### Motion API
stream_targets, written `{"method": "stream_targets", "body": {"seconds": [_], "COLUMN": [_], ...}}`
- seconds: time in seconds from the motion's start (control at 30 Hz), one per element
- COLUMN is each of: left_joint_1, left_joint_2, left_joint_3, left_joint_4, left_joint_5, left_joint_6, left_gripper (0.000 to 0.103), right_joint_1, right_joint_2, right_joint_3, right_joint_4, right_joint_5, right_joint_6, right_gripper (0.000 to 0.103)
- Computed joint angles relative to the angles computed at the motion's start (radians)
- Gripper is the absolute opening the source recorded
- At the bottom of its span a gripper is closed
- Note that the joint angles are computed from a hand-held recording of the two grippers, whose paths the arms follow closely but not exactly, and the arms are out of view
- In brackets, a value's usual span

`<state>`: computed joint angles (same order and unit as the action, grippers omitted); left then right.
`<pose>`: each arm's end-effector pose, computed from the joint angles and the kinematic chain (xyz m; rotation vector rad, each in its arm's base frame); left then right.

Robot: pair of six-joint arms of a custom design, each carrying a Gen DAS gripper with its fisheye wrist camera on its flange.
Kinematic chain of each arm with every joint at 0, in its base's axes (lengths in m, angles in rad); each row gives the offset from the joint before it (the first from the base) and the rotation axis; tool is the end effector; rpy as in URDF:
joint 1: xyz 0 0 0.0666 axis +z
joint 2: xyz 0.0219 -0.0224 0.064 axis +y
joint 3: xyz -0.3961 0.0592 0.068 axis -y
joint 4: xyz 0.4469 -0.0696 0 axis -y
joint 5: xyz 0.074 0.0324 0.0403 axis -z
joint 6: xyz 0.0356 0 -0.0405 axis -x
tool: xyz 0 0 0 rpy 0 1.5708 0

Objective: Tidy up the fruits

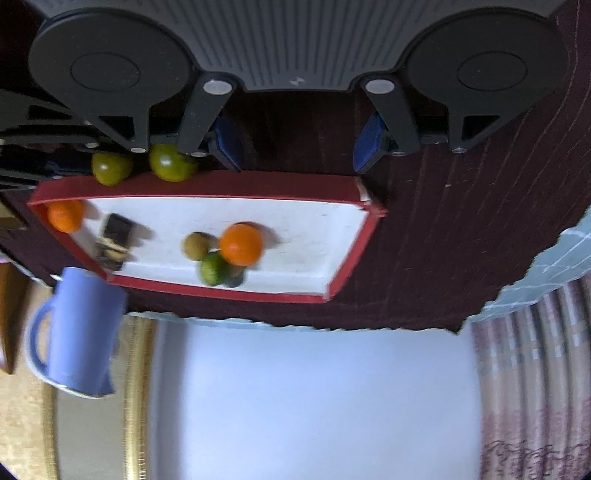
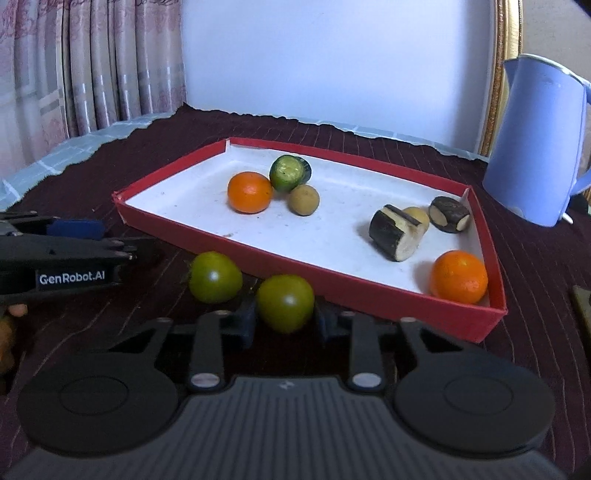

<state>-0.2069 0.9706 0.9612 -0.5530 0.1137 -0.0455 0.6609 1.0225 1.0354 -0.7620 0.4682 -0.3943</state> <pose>0.3843 -0.0852 0.4332 0.3353 2.1103 -0.2161 0.3240 0.2311 0.4377 -0.0662 2.2231 0.0294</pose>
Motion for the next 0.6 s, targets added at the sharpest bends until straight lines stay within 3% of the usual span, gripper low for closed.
{"method": "stream_targets", "body": {"seconds": [0.13, 0.27, 0.4, 0.5, 0.6], "left_joint_1": [-0.021, -0.092, -0.131, -0.136, -0.155], "left_joint_2": [-0.020, -0.011, 0.008, 0.004, 0.023], "left_joint_3": [-0.009, -0.009, 0.007, 0.016, 0.022], "left_joint_4": [0.012, 0.039, 0.034, 0.000, -0.011], "left_joint_5": [0.059, -0.027, -0.053, -0.015, -0.054], "left_joint_6": [-0.040, -0.087, -0.094, -0.091, -0.091], "left_gripper": [0.065, 0.065, 0.065, 0.065, 0.065], "right_joint_1": [0.020, 0.033, 0.011, 0.008, 0.002], "right_joint_2": [-0.032, -0.060, -0.087, -0.097, -0.100], "right_joint_3": [-0.018, -0.032, -0.056, -0.065, -0.068], "right_joint_4": [-0.019, -0.071, -0.062, -0.049, -0.041], "right_joint_5": [0.065, 0.163, 0.132, 0.124, 0.115], "right_joint_6": [-0.029, -0.066, -0.098, -0.101, -0.106], "right_gripper": [0.029, 0.029, 0.030, 0.030, 0.030]}}
